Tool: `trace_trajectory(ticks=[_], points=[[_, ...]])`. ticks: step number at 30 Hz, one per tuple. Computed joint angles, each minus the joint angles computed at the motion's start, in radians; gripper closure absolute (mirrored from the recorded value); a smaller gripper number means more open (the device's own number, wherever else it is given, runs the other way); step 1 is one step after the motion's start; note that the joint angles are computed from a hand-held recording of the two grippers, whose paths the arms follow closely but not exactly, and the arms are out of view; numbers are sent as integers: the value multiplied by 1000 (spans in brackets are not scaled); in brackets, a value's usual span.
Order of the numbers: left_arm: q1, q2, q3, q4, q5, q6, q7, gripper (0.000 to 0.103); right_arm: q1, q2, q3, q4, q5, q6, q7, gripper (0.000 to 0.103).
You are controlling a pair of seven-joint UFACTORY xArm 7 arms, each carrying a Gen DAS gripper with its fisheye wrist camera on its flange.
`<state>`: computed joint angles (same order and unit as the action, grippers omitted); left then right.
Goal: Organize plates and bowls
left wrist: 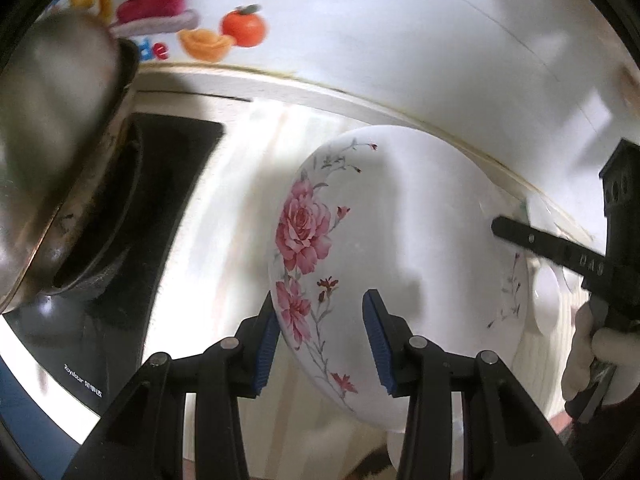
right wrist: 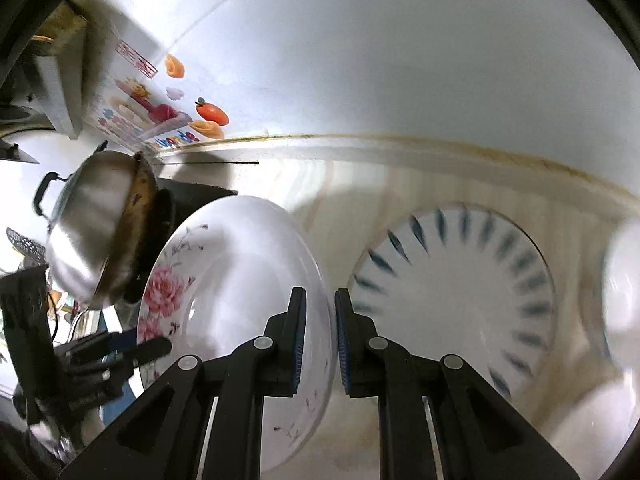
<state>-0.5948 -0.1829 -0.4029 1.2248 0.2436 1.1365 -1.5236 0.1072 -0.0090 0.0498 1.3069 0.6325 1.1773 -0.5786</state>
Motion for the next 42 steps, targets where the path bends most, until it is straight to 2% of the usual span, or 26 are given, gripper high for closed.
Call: trace_trajectory(ticks=[3, 9, 15, 20, 32, 42], points=[[-23, 52, -21, 67, 22, 14, 16, 64, -35, -96, -41, -86, 17, 36, -7, 87], [-100, 160, -19, 174, 45, 14, 45, 64, -90, -270, -129, -244, 3, 74, 0, 87], [-173, 252, 10, 229, 28, -17, 98, 64, -150, -392, -212, -350, -66, 132, -3, 87], [-217, 319, 35, 249, -21, -31, 139, 64, -204, -447, -254, -443, -134, 158, -13, 87], [-279, 432, 77, 344, -62, 68, 214, 65, -243, -453, -247, -577, -198, 130, -31, 87], [-298, 482, 98, 373, -82, 82, 235, 65, -228, -433, -218, -553, -225, 116, -3, 87]])
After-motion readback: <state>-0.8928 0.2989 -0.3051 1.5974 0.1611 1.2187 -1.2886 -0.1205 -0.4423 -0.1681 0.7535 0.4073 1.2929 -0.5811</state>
